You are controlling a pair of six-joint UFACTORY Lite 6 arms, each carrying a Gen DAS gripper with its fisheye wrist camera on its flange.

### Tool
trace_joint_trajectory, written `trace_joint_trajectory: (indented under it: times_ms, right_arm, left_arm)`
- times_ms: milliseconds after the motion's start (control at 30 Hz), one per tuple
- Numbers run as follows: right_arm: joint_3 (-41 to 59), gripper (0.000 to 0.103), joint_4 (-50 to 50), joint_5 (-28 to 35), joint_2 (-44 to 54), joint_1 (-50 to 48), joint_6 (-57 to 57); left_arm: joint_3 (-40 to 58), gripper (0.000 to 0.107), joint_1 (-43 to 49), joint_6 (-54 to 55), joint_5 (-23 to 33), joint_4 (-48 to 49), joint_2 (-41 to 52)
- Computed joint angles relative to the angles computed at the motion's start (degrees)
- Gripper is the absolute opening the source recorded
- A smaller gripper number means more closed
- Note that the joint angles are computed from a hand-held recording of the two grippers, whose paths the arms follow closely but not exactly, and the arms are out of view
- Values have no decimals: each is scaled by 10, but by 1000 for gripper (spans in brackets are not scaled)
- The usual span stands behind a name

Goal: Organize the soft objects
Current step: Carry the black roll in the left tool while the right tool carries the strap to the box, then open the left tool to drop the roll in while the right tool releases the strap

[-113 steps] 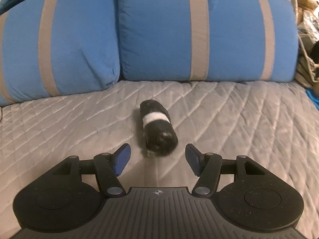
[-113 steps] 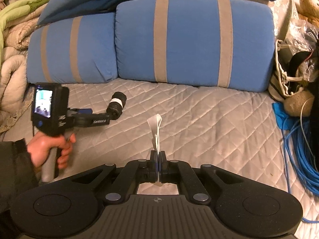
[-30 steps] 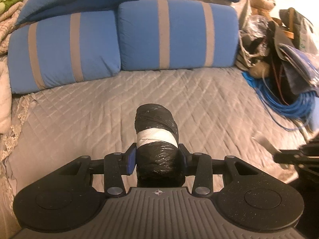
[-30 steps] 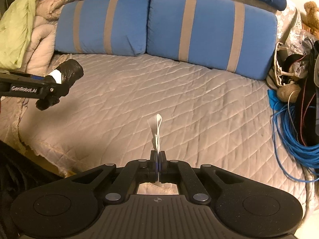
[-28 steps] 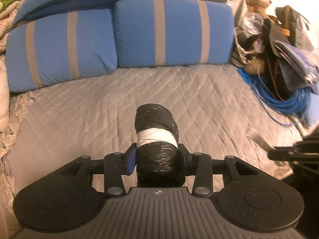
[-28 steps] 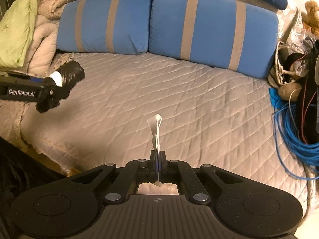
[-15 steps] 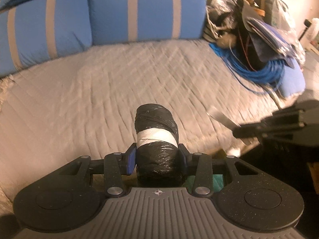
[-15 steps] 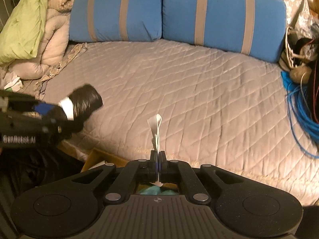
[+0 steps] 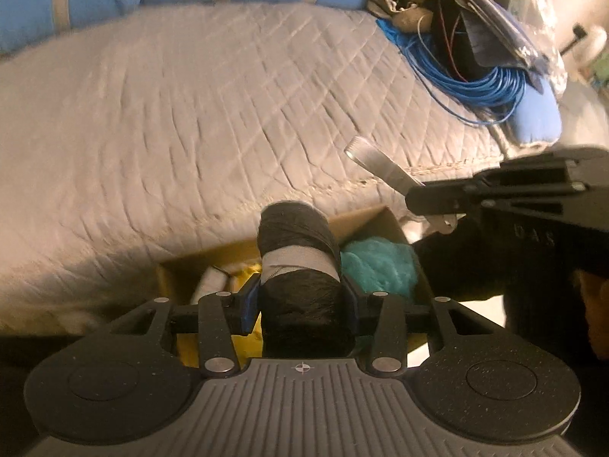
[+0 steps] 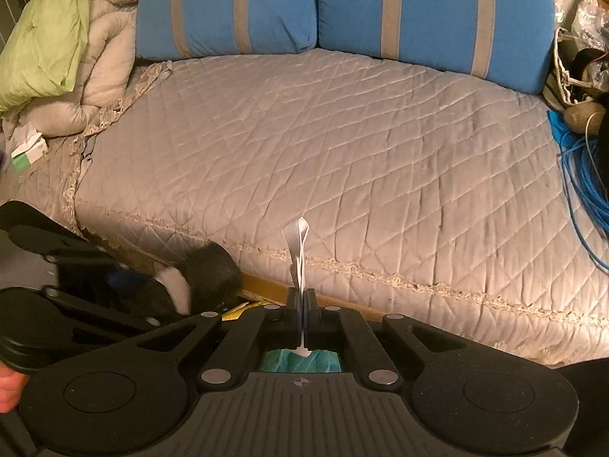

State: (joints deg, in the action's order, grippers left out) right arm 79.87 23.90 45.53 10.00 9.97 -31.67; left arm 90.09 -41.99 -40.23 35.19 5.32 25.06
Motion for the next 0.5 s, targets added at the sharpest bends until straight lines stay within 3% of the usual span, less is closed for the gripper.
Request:
trace_joint_trajectory:
  times_ms: [167,500]
  right_arm:
    - [-21,3,4,0,-11,-6,5]
    - [-40,3,15,10,-16,5,19]
  left_arm:
    - [-49,70,11,-20,-25,-23,-33]
    - [-119,71,-2,-143,-4,64,-105]
